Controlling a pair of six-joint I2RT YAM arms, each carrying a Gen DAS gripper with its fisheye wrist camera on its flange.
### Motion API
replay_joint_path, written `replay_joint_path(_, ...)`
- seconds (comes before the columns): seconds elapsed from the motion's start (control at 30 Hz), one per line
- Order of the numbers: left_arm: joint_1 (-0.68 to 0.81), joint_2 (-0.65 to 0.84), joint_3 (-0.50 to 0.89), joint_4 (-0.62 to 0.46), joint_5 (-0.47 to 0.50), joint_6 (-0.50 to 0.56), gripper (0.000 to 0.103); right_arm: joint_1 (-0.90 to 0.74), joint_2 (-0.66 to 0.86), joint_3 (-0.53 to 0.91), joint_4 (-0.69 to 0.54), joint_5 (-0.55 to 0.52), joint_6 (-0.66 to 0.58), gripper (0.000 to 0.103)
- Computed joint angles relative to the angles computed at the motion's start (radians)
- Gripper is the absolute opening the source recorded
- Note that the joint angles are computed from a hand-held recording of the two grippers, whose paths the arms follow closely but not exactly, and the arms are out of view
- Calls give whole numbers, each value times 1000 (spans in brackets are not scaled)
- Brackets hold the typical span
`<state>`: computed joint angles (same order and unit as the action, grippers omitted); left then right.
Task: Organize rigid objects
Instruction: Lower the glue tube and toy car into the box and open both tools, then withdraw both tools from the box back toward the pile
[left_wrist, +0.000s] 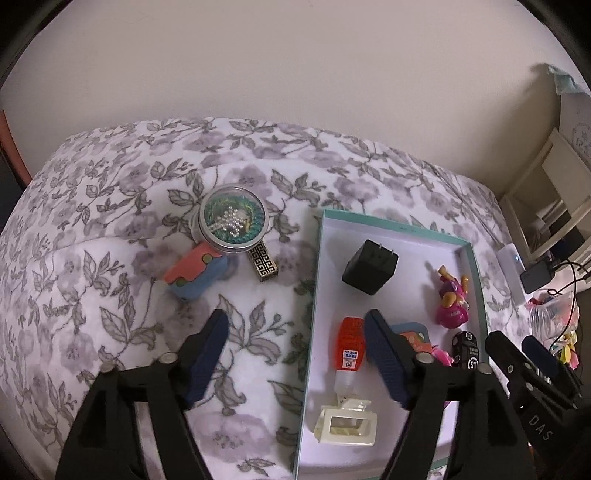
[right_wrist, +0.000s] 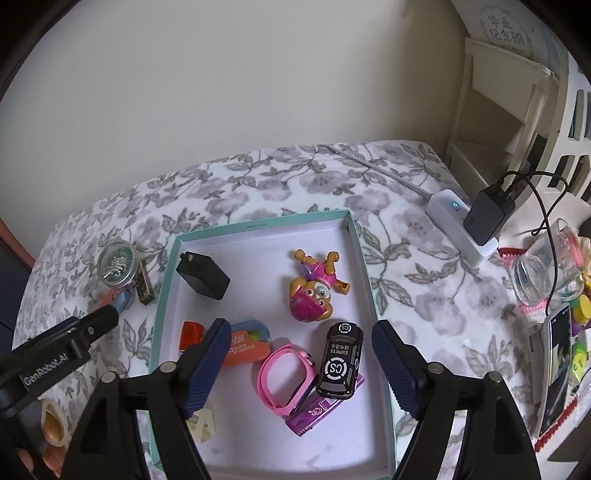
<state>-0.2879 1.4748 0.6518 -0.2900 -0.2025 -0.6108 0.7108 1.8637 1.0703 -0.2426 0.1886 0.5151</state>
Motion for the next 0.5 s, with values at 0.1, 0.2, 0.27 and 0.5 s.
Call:
replay_joint_path(0.1,3,-2,-6,7,-5,0,86,-6,4,-4,6,-19,5,81)
replay_joint_path(0.2,4,2,-5,5,-17,-7,87,-10,9,-5,11,-35,7,81)
replay_joint_path(0.27,13,-3,-13,14,-13,-11,89,-10,13,-4,13,-43,3,84)
replay_joint_path(0.5,52,-23,-45,61,22,-12,89,0,17,-7,30,-36,10,103)
